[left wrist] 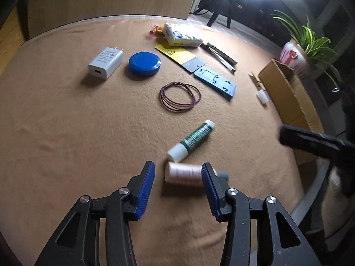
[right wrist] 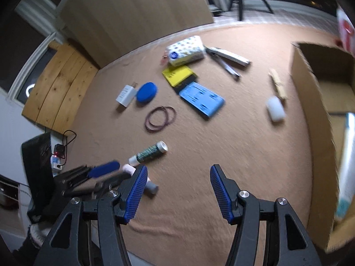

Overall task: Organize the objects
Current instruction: 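Grasp the green lip balm with the right tool while the left tool grasps the pink bottle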

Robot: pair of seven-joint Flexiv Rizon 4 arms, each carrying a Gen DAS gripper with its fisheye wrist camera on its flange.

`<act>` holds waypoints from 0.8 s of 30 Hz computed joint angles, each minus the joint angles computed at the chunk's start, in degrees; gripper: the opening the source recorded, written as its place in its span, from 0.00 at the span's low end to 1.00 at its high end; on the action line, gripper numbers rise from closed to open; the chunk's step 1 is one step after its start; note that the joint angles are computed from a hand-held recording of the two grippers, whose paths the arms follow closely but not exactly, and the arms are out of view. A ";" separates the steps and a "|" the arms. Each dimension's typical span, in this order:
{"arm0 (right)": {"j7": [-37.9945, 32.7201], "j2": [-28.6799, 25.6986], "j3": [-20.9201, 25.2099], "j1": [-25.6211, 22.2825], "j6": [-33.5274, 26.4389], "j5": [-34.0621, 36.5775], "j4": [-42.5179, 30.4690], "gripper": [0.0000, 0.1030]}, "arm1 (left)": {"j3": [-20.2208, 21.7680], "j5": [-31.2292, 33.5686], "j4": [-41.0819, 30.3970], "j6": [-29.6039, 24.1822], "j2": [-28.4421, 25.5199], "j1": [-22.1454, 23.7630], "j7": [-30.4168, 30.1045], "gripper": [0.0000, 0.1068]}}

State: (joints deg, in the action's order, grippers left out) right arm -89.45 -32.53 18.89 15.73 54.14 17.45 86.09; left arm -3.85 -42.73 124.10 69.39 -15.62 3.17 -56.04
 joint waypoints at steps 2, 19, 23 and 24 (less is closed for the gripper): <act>-1.61 -1.76 0.30 0.64 -1.10 -1.01 -2.37 0.54 | -0.17 -0.90 1.34 -0.83 1.51 0.04 0.99 0.46; -11.32 -14.17 -0.39 5.39 -23.67 -1.95 -22.69 0.34 | 0.29 -12.45 3.10 -3.28 2.22 -2.66 3.65 0.47; -13.12 -12.80 -0.86 5.11 -24.31 -2.13 -20.65 0.29 | 0.47 -11.89 3.03 -3.06 1.75 -2.39 3.17 0.46; -13.62 -12.44 -0.95 5.12 -24.30 -2.26 -20.05 0.28 | 0.47 -11.93 3.08 -3.13 1.75 -2.28 3.16 0.46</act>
State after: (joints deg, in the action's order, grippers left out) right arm -103.07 -44.97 17.95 20.85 29.84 15.19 66.05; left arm -3.38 -54.66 127.18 66.26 -13.87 0.89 -52.88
